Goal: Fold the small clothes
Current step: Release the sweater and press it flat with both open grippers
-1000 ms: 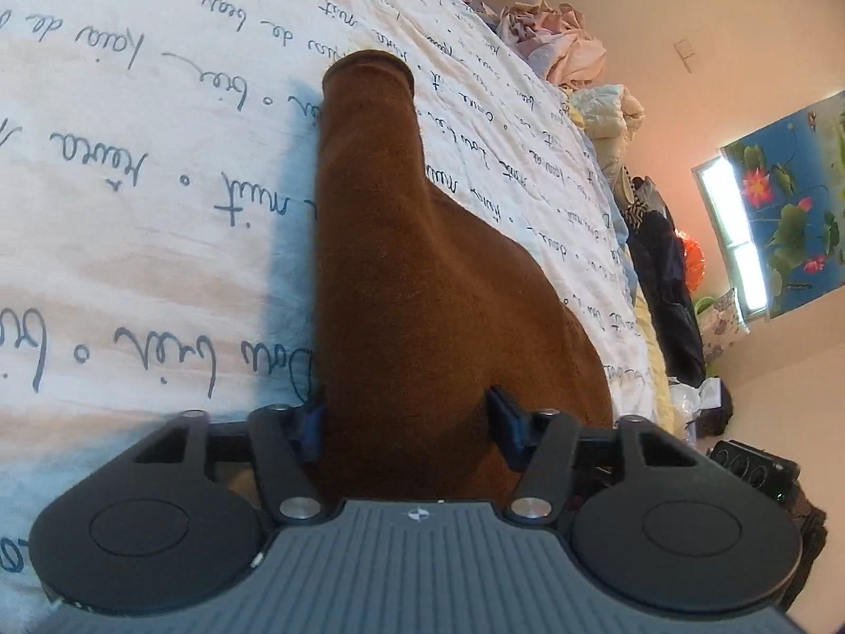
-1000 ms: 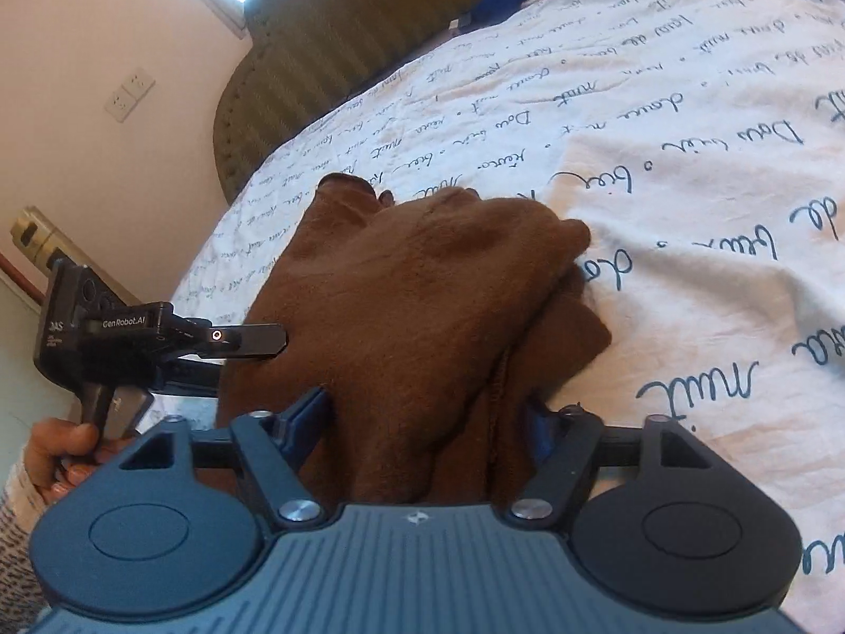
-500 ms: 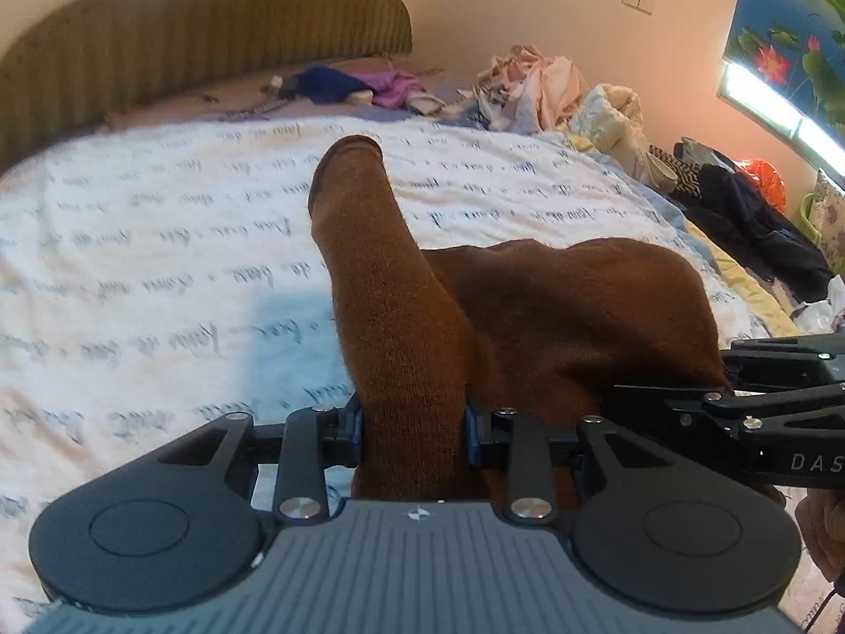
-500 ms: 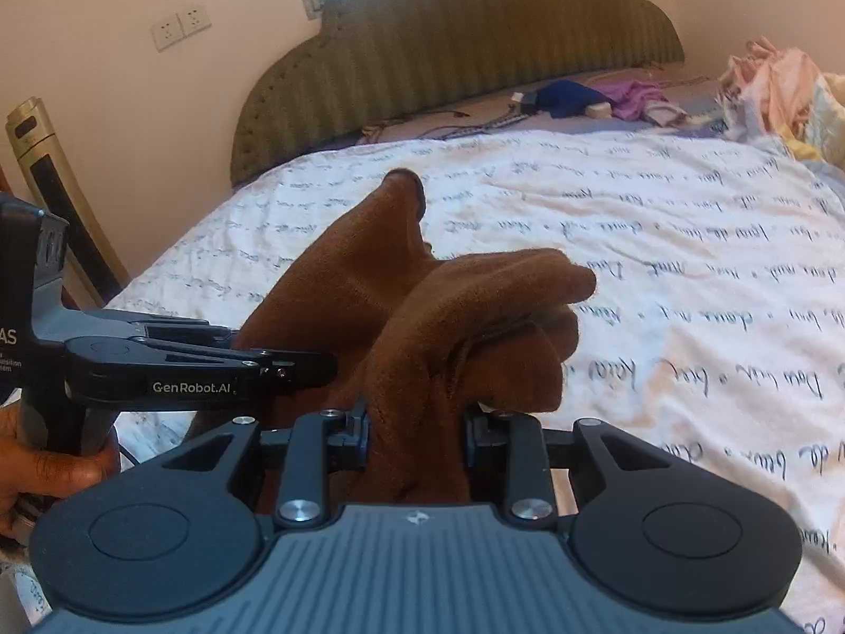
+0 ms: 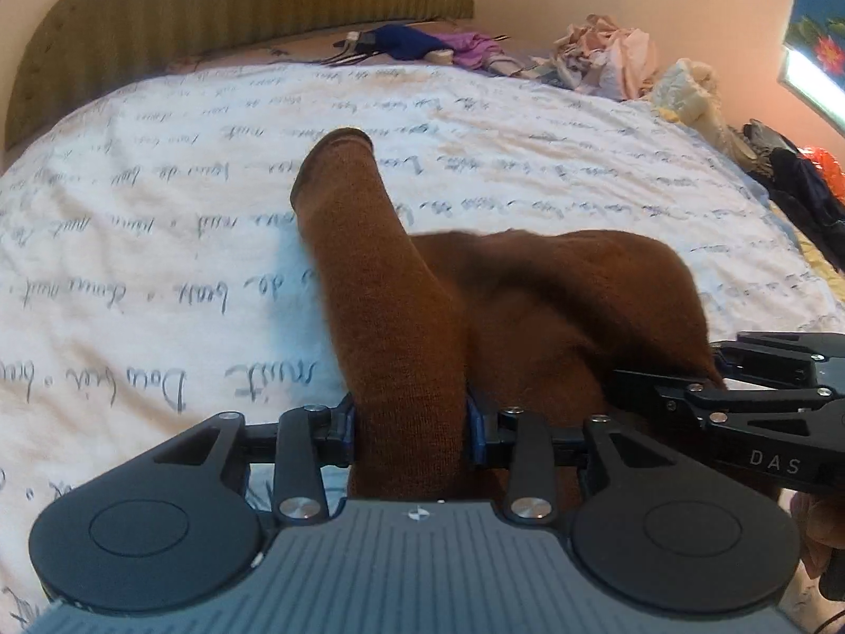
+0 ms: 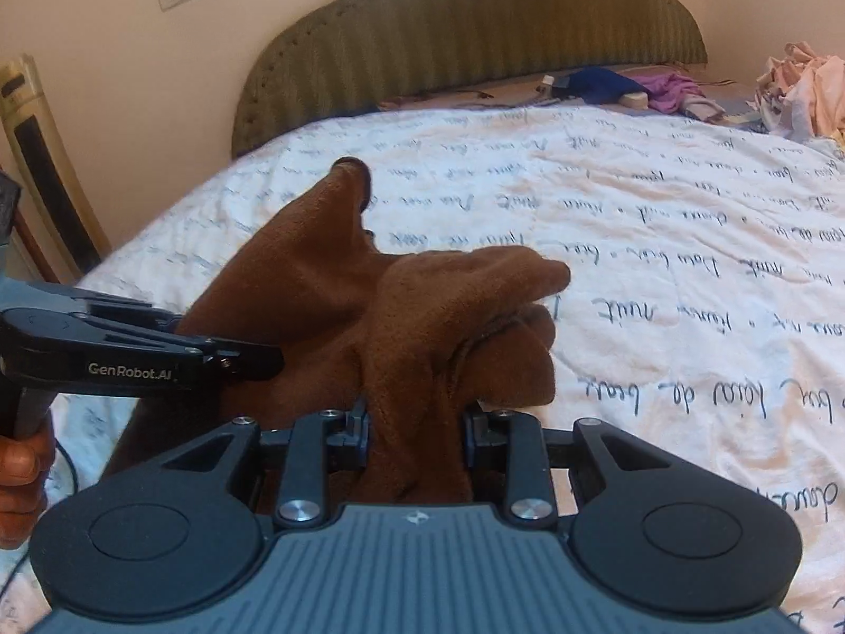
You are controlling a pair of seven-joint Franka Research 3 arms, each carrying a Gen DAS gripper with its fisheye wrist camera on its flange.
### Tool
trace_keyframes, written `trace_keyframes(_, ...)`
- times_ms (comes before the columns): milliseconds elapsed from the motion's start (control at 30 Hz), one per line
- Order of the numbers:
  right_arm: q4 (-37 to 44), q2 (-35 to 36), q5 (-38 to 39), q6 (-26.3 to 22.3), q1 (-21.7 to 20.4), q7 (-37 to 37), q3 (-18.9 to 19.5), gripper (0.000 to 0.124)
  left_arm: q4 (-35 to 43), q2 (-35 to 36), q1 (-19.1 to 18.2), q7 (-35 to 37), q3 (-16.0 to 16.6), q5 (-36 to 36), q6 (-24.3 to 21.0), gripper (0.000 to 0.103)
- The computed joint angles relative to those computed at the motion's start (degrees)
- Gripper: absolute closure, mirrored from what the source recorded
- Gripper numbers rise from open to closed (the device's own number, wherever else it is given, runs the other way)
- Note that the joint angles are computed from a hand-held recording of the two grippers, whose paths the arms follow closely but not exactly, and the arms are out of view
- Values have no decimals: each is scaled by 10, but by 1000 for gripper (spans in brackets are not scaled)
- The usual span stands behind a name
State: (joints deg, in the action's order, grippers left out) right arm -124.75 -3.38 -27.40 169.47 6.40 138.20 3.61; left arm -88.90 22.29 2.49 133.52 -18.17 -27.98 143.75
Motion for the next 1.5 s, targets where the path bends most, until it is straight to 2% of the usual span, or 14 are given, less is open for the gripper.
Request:
trace_keyframes(100,-32,-5,119,26,33,-57,-30,46,15,4,26,-12,-3,-43,-51,32)
trace_keyframes(233,-81,-60,134,43,-7,-61,13,46,-6,-36,58,32,-2,-111,-95,31)
trace_keyframes(500,-177,-148,203,66,-44,-75,68,47,-68,-85,60,-5,61,-157,-227,26)
trace_keyframes(567,-186,-142,240,81,-22,-111,55,60,-76,-79,58,-9,66,-173,-226,45)
trace_keyframes(600,-190,-135,257,95,-11,-121,48,81,-79,-77,59,-5,67,-185,-224,57)
trace_keyframes(633,-189,-127,276,99,17,-134,24,111,-71,-69,59,-16,69,-185,-234,81)
trace_keyframes(700,-186,-115,318,113,20,-158,31,112,-54,-58,62,-29,69,-191,-254,86)
trace_keyframes(833,-180,-139,288,105,-55,-136,108,112,-21,-52,71,-41,70,-192,-289,88)
trace_keyframes(1000,-169,-149,276,73,-91,-137,146,111,-37,-59,65,-25,74,-159,-267,87)
trace_keyframes(1100,-172,-129,276,50,-61,-152,118,103,-67,-73,65,-8,75,-152,-253,77)
trace_keyframes(1233,-185,-186,190,55,-148,-81,176,100,-88,-117,66,34,83,-164,-209,71)
trace_keyframes(1300,-173,-190,154,78,-205,-62,212,100,-84,-128,55,52,84,-170,-165,59)
trace_keyframes(1333,-159,-177,148,84,-215,-66,214,100,-71,-122,51,52,83,-182,-157,48)
trace_keyframes(1500,-61,-68,82,89,-244,-69,231,100,20,-43,17,10,53,-192,-135,46)
